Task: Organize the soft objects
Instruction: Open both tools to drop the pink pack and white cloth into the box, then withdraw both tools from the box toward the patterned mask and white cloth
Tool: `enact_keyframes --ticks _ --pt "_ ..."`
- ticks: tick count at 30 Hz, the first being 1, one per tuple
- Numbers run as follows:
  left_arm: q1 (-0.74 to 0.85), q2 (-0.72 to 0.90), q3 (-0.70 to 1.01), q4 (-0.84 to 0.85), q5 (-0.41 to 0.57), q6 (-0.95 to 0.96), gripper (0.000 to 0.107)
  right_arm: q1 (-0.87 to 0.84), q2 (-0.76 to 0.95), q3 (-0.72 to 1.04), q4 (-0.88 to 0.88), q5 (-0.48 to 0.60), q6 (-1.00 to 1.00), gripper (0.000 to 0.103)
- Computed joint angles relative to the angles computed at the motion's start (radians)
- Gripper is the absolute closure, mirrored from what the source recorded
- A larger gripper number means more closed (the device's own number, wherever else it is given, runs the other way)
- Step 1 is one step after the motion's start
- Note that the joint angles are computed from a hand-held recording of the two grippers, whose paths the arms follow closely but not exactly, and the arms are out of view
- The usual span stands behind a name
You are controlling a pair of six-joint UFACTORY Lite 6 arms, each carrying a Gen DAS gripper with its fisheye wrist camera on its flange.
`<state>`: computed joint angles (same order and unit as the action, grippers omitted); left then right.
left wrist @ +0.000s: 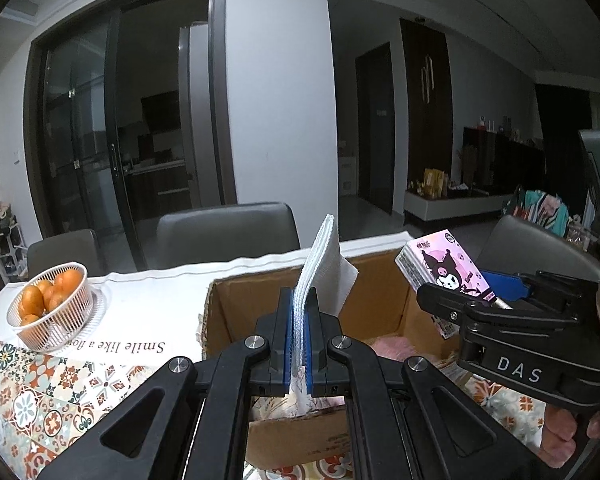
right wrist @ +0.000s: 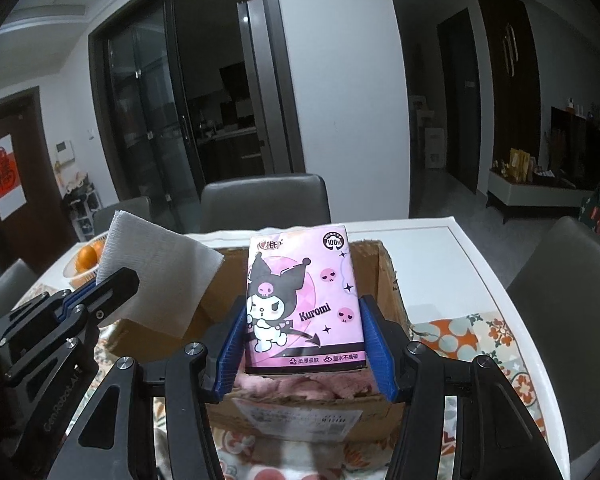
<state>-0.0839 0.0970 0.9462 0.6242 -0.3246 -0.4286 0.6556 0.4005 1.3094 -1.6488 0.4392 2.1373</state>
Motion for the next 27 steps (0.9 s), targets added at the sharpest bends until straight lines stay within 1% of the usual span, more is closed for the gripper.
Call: enact_keyframes --ticks 2,3,4,6,7,8,10,12,13,16,21,27 --pt "-0.003 0.029 0.018 -0.023 0.007 0.025 0.100 -0.010 0.023 0.020 0.018 -0.016 -0.020 0.047" --pt "-0.005 0.042 0.025 -0.033 0.011 0.037 0.095 -0.019 0.039 0.037 0.043 -0.035 -0.049 0.047" --pt "-0.006 0.052 0.031 -0.034 0.016 0.038 0.083 -0.024 0.053 0.051 0.060 -0.045 -0.064 0.047" --pt "-0.003 0.064 0.034 -0.021 0.015 0.030 0.069 -0.038 0.072 0.067 0.077 -0.065 -0.081 0.047" --pt "-0.004 0.062 0.025 -0.058 0.007 0.069 0.068 -0.040 0.080 0.075 0.094 -0.064 -0.099 0.044" --pt "-0.007 0.058 0.018 -0.095 0.009 0.110 0.067 -0.039 0.083 0.075 0.098 -0.057 -0.101 0.038" --pt "-0.007 0.055 0.012 -0.118 0.010 0.136 0.062 -0.034 0.076 0.062 0.064 -0.036 -0.062 0.032" --pt "-0.003 0.034 -0.007 -0.124 0.012 0.140 0.060 -0.026 0.071 0.059 0.073 -0.012 -0.074 0.032" --pt "0.000 0.018 -0.022 -0.128 0.012 0.142 0.058 -0.023 0.066 0.056 0.088 -0.006 -0.086 0.032" --pt "0.006 -0.030 -0.063 -0.142 0.009 0.154 0.055 -0.005 0.029 0.022 0.082 0.019 -0.067 0.032" --pt "0.025 -0.139 -0.143 -0.113 0.014 0.140 0.049 0.045 -0.022 -0.013 0.096 0.075 -0.071 0.032" --pt "0.072 -0.273 -0.217 0.058 0.034 -0.016 0.044 0.118 -0.092 -0.056 0.139 0.144 -0.093 0.032"
